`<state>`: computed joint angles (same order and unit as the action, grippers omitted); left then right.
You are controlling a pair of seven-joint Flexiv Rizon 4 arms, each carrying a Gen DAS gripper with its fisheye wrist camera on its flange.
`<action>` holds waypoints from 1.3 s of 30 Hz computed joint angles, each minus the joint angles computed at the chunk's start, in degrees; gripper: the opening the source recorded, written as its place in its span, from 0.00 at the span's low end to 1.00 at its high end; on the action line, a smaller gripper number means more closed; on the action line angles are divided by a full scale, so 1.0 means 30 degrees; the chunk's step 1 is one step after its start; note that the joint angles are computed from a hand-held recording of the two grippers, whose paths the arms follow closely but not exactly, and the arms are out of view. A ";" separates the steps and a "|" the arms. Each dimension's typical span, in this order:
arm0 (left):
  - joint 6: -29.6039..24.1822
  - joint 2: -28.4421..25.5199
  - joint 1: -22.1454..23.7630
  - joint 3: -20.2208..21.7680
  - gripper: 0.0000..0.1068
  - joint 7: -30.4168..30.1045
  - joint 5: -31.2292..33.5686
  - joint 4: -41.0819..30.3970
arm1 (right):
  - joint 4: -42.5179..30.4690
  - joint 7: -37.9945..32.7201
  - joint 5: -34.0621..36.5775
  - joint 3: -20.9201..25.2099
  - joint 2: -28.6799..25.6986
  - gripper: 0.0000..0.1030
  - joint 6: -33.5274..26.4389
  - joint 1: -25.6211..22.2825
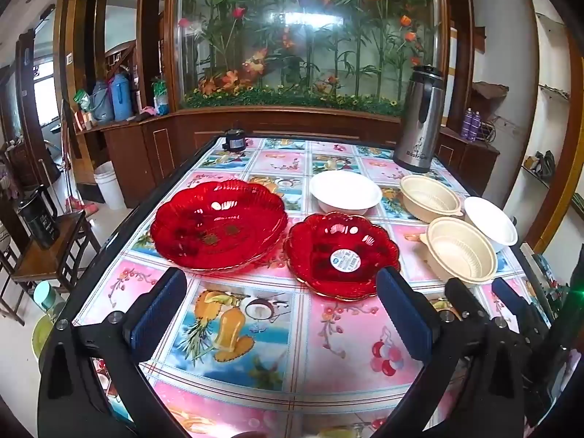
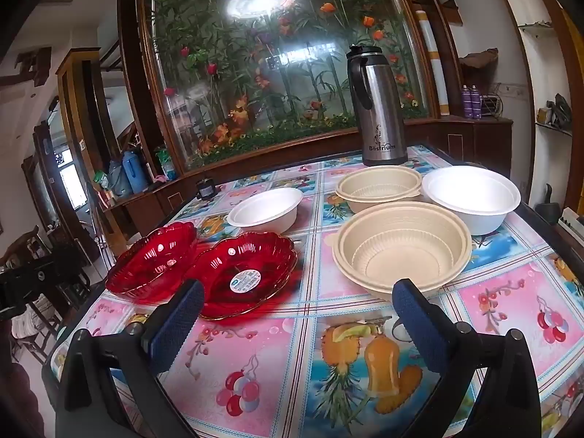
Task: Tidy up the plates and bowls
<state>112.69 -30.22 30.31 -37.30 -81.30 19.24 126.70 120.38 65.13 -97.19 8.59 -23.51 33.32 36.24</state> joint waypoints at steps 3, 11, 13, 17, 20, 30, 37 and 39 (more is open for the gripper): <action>0.0229 -0.0276 0.0290 -0.0093 0.96 -0.0044 0.0078 -0.0004 | 0.0060 0.0043 0.0050 0.0063 0.0055 1.00 -0.0014 0.0049; -0.0229 -0.0580 0.0009 0.0635 0.96 0.0266 -0.0479 -0.0709 | -0.0257 -0.0337 0.0302 -0.0052 -0.0208 1.00 0.0914 -0.0275; -0.0308 -0.0704 0.0047 0.0712 0.96 0.0368 -0.0550 -0.0866 | -0.0230 -0.0414 0.0406 -0.0067 -0.0178 1.00 0.0937 -0.0247; -0.0167 -0.0664 -0.0059 0.0924 0.96 0.0435 -0.0829 -0.0765 | -0.0332 -0.0869 0.0817 -0.0071 -0.0221 1.00 0.0992 -0.0152; -0.0210 -0.0735 0.0028 0.0993 0.96 0.0326 -0.0840 -0.0863 | -0.0454 -0.1263 0.1142 -0.0103 -0.0286 1.00 0.1012 -0.0076; -0.0542 -0.1145 0.1282 0.0113 0.96 0.0452 -0.0679 -0.0901 | -0.0765 -0.2298 0.2140 -0.0243 -0.0460 1.00 0.1010 0.0154; -0.0675 -0.1247 0.1591 0.0081 0.96 0.0747 -0.0948 -0.0946 | -0.0937 -0.2840 0.2570 -0.0316 -0.0545 1.00 0.0990 0.0313; -0.0617 -0.1298 0.1609 0.0135 0.96 0.0770 -0.1037 -0.0962 | -0.1116 -0.3268 0.2843 -0.0328 -0.0648 1.00 0.0730 0.0489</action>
<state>110.84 -34.11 35.14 -36.90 -78.99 16.13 123.81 117.03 55.32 -88.66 7.61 -25.45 35.51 37.71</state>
